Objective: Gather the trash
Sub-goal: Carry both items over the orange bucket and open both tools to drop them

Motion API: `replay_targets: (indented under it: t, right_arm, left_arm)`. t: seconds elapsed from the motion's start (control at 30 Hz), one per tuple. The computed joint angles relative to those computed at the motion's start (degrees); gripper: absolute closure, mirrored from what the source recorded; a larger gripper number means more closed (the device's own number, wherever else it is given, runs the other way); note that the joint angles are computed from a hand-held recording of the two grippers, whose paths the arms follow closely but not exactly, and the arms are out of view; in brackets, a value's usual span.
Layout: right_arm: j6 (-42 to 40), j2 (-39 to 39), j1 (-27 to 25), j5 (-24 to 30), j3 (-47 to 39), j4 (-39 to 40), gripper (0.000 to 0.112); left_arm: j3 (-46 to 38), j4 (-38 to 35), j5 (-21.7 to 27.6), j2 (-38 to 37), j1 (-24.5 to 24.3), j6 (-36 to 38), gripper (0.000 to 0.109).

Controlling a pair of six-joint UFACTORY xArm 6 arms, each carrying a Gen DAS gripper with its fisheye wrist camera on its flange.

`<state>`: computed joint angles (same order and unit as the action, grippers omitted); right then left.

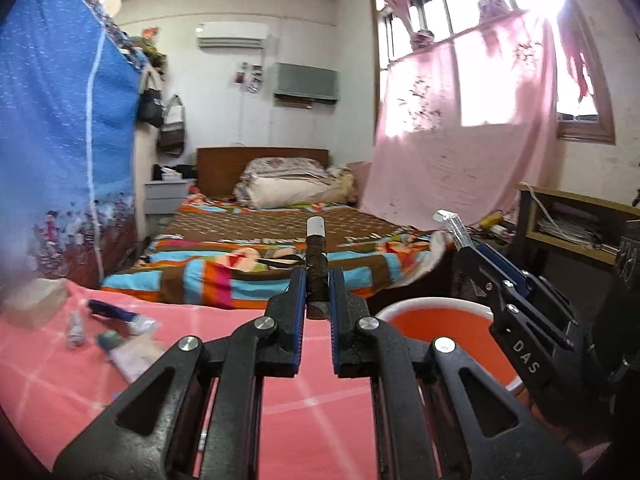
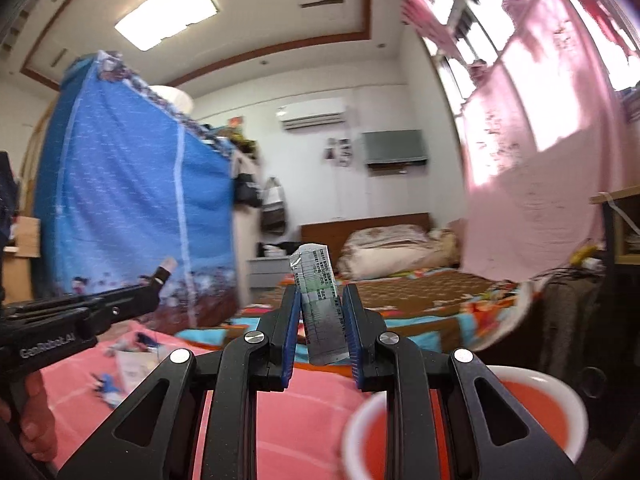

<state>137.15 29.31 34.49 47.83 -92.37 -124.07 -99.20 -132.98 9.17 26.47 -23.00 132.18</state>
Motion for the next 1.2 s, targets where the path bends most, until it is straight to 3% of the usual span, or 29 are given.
replay_targets:
  t: [0.23, 0.43, 0.6, 0.83, 0.97, 1.2]
  right_arm:
    - [1.4, -4.02, -1.07, 3.69, 6.7, 5.05, 0.093]
    - [-0.77, -4.83, -2.71, 2.27, 7.94, 11.73, 0.092]
    - [-1.22, -5.37, -3.91, 0.08, 8.92, 15.69, 0.092]
    - [-3.11, -4.8, -5.25, -3.63, 8.05, 20.59, 0.091]
    - [-4.24, -4.5, -5.97, -5.56, 7.55, 22.7, 0.091]
    - [-5.61, -4.14, -6.94, -7.55, 7.03, 25.38, 0.087]
  left_arm:
    - [-3.36, 18.76, 0.74, 4.35, -3.78, -18.39, 0.095]
    - [-5.62, 44.55, 4.08, 8.47, -5.17, -46.29, 0.095]
    - [-9.31, 60.62, 8.13, 12.25, -5.07, -64.95, 0.095]
    - [-15.61, 74.38, 15.76, 17.09, -4.34, -81.95, 0.094]
    - [-19.19, 78.39, 19.62, 19.56, -3.78, -87.84, 0.094]
    - [-21.92, 83.4, 22.17, 21.55, -3.26, -94.28, 0.088]
